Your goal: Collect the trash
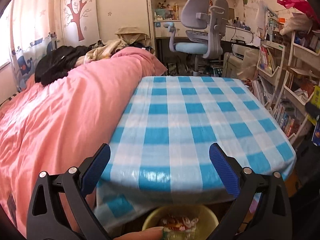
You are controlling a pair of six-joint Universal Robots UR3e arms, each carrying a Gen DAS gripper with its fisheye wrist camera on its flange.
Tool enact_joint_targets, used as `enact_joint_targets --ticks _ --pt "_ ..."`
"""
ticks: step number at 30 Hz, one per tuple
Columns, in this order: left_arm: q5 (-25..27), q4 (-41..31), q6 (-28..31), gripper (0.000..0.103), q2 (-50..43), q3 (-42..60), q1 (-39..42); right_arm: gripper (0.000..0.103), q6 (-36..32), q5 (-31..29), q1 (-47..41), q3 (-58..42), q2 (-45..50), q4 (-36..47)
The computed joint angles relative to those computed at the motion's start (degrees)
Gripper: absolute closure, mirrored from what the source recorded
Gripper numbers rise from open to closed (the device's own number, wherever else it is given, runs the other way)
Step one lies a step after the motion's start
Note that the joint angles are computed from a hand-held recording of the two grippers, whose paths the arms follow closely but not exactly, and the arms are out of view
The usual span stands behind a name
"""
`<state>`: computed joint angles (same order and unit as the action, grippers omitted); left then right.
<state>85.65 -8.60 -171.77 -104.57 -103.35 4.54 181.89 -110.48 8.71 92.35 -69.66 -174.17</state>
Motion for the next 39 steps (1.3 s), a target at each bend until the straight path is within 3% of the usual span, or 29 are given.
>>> enact_joint_targets --ticks 9,15,27,31,39 --pt "-0.5 -5.2 0.6 0.008 -10.0 16.7 -2.6 0.008 -2.9 1.9 1.6 -6.2 5.7 0.5" --pt "-0.7 -7.9 2.3 0.007 -16.7 28.1 -4.1 0.008 -2.4 6.0 -1.1 -14.4 8.8 7.1" --pt "-0.4 -18.5 -1.6 0.007 -31.3 53.5 -4.2 0.008 -6.6 9.4 -1.6 -29.5 17.0 19.7" --pt "-2.9 -18.0 -3.4 0.007 -34.1 56.8 -3.1 0.008 -5.3 11.7 -2.3 -30.2 17.0 22.3" --pt "-2.9 -22.6 -0.8 0.007 -35.4 61.4 -3.8 0.008 -4.4 11.3 -2.6 -33.0 18.8 23.7"
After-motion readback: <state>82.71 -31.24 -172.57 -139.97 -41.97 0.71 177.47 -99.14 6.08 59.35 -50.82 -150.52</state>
